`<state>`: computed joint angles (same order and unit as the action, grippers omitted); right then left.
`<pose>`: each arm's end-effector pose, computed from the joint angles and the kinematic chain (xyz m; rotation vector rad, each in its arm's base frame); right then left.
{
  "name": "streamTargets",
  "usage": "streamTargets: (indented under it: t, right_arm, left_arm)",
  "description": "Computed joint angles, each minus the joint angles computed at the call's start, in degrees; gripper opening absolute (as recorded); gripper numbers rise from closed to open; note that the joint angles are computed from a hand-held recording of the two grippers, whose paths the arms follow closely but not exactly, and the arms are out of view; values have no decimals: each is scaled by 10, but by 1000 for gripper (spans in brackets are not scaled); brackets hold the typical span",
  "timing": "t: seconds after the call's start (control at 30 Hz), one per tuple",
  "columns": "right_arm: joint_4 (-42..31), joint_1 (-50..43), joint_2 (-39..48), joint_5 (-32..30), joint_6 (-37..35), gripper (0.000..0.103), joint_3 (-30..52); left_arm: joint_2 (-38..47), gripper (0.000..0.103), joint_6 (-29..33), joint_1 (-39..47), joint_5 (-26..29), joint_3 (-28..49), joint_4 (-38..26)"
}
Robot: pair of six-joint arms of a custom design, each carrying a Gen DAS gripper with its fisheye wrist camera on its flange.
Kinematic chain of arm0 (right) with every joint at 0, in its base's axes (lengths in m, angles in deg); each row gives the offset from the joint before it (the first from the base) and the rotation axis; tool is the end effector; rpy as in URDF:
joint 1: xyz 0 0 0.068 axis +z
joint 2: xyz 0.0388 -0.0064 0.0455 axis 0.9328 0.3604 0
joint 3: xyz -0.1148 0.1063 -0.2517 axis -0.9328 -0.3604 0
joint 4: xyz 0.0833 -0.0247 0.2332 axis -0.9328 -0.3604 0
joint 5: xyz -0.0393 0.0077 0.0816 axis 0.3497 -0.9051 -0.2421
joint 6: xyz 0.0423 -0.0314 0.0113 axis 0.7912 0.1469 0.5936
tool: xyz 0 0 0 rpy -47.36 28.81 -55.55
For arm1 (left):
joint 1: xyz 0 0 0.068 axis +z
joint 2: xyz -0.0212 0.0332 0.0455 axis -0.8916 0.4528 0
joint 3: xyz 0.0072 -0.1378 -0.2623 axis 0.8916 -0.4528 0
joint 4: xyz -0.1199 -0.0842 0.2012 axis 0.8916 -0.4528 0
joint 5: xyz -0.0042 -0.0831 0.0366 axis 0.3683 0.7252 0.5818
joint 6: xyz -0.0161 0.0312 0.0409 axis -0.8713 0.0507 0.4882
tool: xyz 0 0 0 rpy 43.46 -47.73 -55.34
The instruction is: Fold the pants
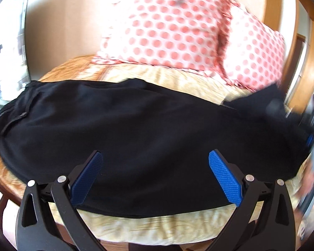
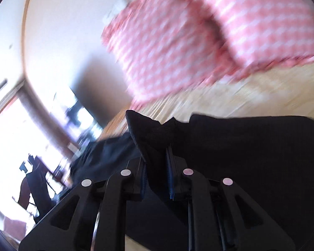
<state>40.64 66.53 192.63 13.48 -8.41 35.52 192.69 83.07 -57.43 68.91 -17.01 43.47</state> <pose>0.3319 0.0087 0.0269 -0.1017 2.2224 0.8465 0.2887 0.0189 0.0338 0.0890 2.2572 -0.2351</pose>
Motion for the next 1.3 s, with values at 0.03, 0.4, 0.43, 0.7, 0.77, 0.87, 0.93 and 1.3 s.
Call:
streamTargets:
  t: [0.03,0.4,0.43,0.7,0.77,0.87,0.93,1.3]
  right_arm:
    - [-15,25,18,20,-6,16,12]
    - [-63,100,18,43,-15,16,41]
    - [-73,107,22,44,-24,16,44]
    - [-53,147,13,133,-106,21,13]
    - [-53,159,-6,126,-134,48,-5]
    - [-9,160,-23,98,-138,65,-37]
    - [47,168,-35,142,-128,64,-61]
    - [-75,245,-4,337,-153,65,33]
  left_arm:
    - [-2,101,0,12,-1,-1,0]
    - [3,101,-17,80,14,17,-20]
    - [2,101,-15,81,12,15,-19]
    - [1,101,-8,93,-9,11,-5]
    - [-2,101,-11,103,-9,13,-6]
    - [-7,101,-16,121,-9,13,-5]
    - [-9,101,-19,132,-10,15,-7]
    - [-34,101,-34,236,25,71,-107]
